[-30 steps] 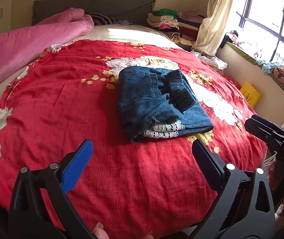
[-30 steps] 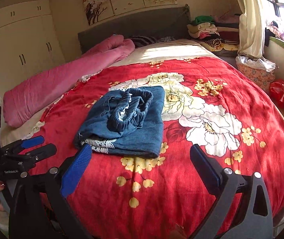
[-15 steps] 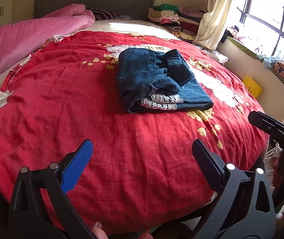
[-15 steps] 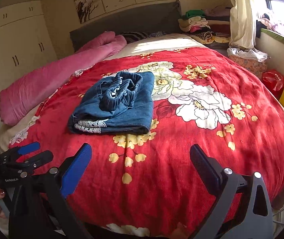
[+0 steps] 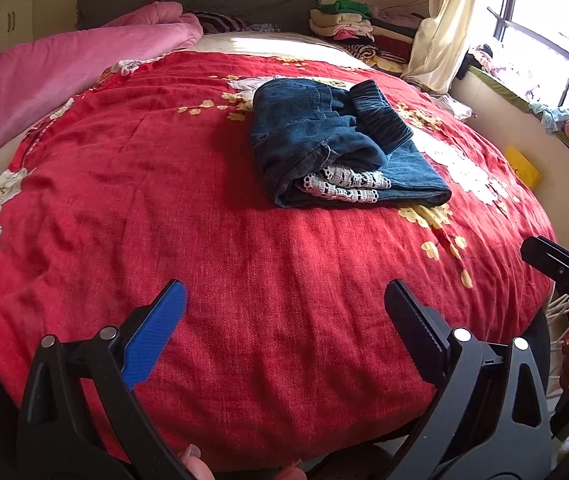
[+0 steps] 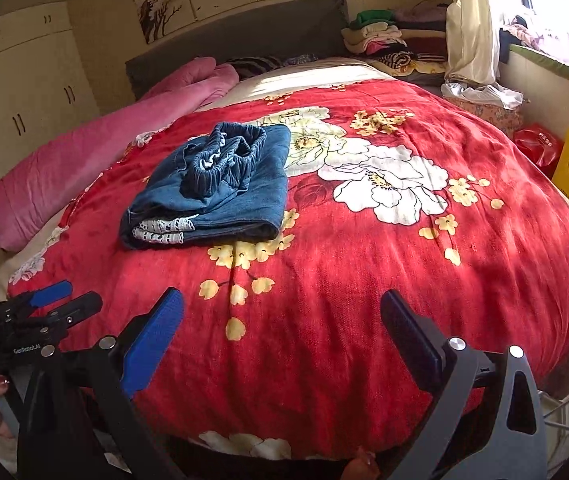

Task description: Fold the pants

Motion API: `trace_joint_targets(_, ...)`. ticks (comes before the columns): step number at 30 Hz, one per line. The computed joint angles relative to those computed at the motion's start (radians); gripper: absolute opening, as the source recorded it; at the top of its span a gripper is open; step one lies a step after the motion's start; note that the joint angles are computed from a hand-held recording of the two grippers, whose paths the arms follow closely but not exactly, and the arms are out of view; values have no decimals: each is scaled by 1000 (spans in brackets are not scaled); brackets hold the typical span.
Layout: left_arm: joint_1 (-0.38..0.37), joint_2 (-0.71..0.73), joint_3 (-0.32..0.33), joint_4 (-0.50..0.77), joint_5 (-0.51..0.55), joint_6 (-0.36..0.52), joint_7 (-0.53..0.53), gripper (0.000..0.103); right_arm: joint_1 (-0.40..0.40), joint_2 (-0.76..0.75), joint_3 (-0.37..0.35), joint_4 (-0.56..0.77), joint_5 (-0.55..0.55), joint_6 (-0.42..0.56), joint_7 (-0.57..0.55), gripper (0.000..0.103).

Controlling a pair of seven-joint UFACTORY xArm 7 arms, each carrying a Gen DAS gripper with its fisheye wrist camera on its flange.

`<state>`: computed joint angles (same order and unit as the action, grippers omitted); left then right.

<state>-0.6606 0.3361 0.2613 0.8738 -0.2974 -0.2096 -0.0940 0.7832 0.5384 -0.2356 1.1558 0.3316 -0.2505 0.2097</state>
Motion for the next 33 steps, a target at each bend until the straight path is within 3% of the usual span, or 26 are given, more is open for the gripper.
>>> trace_joint_targets(11, -66, 17, 78, 11, 14, 29, -26, 93, -2, 17, 5, 20, -19, 14, -4, 98)
trace_joint_targets(33, -65, 7, 83, 9, 57, 38, -61, 93, 7, 20, -10, 22, -45, 22, 18, 98)
